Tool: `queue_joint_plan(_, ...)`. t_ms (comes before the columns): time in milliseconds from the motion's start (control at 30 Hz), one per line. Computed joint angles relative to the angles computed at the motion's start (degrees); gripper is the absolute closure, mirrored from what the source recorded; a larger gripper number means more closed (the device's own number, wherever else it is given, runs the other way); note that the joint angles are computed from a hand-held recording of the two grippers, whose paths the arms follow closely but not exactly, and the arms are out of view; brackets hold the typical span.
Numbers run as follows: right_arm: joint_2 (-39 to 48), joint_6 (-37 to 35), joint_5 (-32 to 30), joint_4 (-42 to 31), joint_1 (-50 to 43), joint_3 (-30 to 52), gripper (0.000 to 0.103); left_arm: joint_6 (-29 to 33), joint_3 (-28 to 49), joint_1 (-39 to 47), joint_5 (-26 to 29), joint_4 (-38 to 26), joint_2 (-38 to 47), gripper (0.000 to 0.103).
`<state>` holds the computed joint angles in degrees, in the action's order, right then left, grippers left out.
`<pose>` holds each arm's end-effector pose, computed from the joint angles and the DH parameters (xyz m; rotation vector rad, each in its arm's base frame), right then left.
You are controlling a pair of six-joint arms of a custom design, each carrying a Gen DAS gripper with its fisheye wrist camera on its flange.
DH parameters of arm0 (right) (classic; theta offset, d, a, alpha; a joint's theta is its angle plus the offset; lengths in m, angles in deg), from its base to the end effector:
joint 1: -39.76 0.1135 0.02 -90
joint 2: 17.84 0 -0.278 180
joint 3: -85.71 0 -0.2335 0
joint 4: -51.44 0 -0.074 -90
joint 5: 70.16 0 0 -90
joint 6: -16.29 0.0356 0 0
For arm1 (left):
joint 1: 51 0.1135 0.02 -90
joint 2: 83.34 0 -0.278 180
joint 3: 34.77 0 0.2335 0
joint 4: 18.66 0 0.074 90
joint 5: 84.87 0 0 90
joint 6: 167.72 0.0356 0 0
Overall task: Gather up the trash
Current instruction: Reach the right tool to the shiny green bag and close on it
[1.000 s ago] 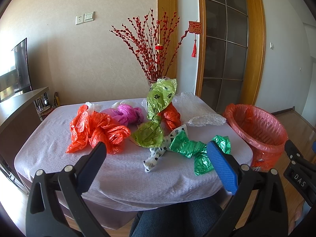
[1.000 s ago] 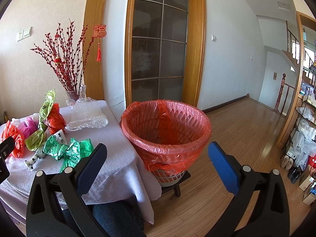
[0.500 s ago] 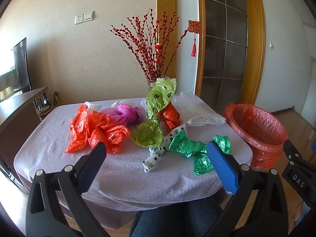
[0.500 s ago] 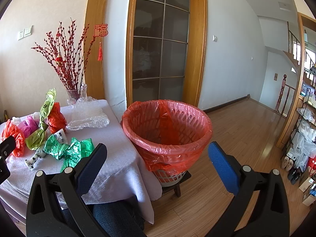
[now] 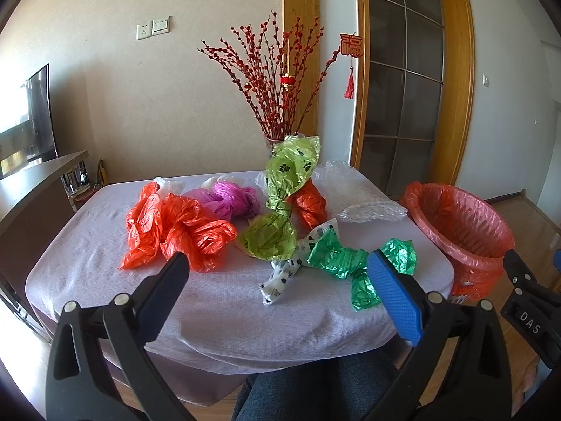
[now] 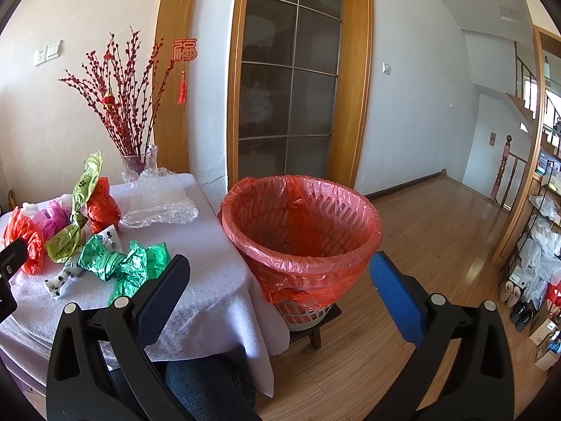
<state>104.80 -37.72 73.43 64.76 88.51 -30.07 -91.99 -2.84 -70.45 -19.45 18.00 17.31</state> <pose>0.2585 0.2513 0.0813 0.1894 2.0007 -0.1862 0.2371 -0.0680 0.1127 -0.1552 2.0702 0.0988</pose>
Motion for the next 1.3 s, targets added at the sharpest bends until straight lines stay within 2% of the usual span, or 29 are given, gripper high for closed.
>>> queue_joint_plan(233,2.2,-1.9,-1.8,0.4,-0.2,2.6,0.002,-0.4,0.0,4.7,1.4,-0.7,0.6,0.004)
queue_joint_plan(400,4.5,-5.6,-4.4,3.1,-0.5,5.2,0.002,-0.5,0.3,11.6,4.1,-0.7,2.0,0.004)
queue_joint_plan(533,6.5,-8.7,-11.3,6.1,-1.8,7.9,0.002,0.6,-0.4,18.8,10.5,0.8,2.9,0.004)
queue_joint_plan(600,8.2,-11.0,-15.6,7.1,-2.2,10.6,0.002,0.8,-0.4,20.6,11.8,0.9,2.8,0.004)
queue_joint_plan(733,12.2,-18.0,-19.6,7.6,-2.2,17.5,0.007,1.7,-0.4,24.2,12.9,1.4,3.0,0.004)
queue_joint_plan(833,15.7,-22.2,-22.5,5.5,-2.3,23.7,0.007,2.0,0.2,26.5,13.4,1.4,3.5,0.004)
queue_joint_plan(967,19.5,-24.1,-28.2,-1.0,-3.2,31.3,0.009,2.3,1.4,28.9,14.8,1.3,5.1,0.004)
queue_joint_plan(1100,23.6,-26.8,-30.1,-8.8,-3.4,38.5,0.020,2.7,3.4,30.3,15.9,0.7,7.5,0.004)
queue_joint_plan(1200,25.4,-27.2,-31.2,-11.8,-4.1,41.1,0.030,3.2,5.0,30.6,15.8,0.0,8.8,0.008)
queue_joint_plan(1300,25.5,-27.2,-31.7,-11.5,-4.4,40.8,0.038,3.9,7.4,31.2,15.3,-1.6,10.2,0.011)
